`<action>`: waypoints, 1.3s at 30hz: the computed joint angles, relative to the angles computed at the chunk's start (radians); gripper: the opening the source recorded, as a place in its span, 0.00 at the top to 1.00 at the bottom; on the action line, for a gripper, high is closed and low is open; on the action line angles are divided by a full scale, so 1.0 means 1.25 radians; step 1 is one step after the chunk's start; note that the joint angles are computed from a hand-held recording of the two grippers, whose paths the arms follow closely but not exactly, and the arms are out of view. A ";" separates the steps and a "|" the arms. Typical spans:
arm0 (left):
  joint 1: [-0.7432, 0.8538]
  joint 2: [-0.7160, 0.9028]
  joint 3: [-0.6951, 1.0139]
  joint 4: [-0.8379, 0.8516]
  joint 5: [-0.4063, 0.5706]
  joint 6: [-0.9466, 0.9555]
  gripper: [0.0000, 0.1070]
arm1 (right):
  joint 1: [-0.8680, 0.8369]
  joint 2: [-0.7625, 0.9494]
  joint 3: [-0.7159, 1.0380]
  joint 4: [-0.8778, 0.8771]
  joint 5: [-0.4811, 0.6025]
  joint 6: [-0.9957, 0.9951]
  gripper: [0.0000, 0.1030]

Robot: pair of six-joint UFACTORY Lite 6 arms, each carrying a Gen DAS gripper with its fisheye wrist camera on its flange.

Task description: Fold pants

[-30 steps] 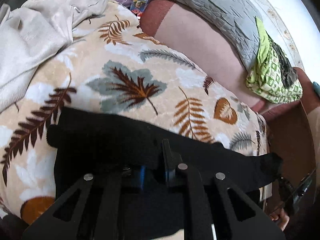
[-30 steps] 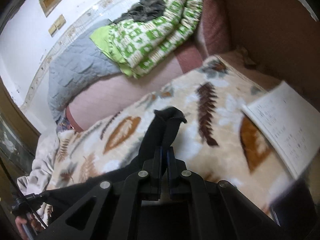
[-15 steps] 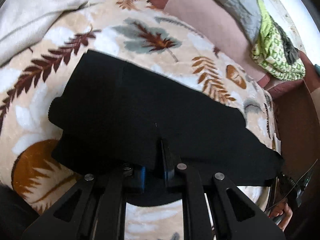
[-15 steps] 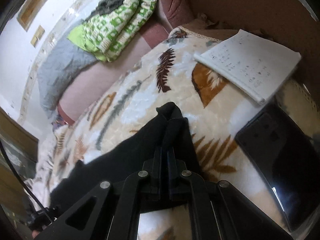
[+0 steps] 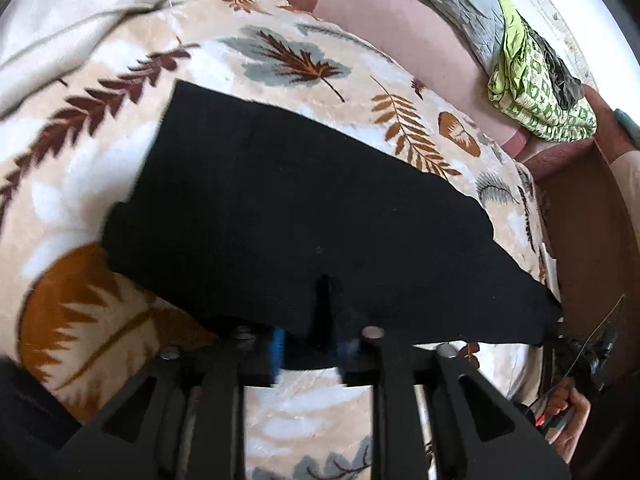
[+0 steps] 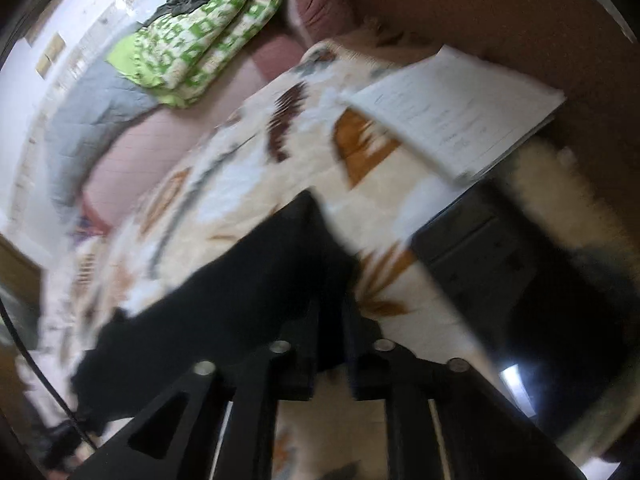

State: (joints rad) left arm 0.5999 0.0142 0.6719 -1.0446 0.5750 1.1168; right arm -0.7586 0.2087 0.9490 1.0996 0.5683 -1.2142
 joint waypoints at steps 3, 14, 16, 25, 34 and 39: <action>0.035 -0.038 0.006 0.016 0.011 0.005 0.58 | -0.025 -0.087 -0.041 0.034 0.006 -0.035 0.59; 0.140 -0.055 0.049 0.048 -0.017 -0.020 0.49 | 0.344 -0.174 -0.102 0.094 0.045 -0.070 0.43; 0.129 -0.073 0.044 0.051 -0.016 -0.018 0.49 | 0.467 -0.085 -0.034 0.101 -0.004 -0.034 0.43; 0.047 -0.036 0.016 0.053 -0.088 -0.012 0.44 | 0.724 0.255 0.289 -0.039 -0.111 0.164 0.87; 0.014 -0.025 -0.025 0.036 -0.173 0.040 0.41 | 0.748 0.290 0.316 -0.050 -0.177 0.208 0.92; 0.055 -0.055 -0.016 0.097 -0.115 -0.016 0.41 | 0.748 0.165 0.192 0.057 -0.197 0.081 0.72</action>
State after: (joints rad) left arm 0.6684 -0.0545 0.6520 -0.9228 0.4315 1.0967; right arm 0.1763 0.4151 1.1892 1.1709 0.3223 -1.1128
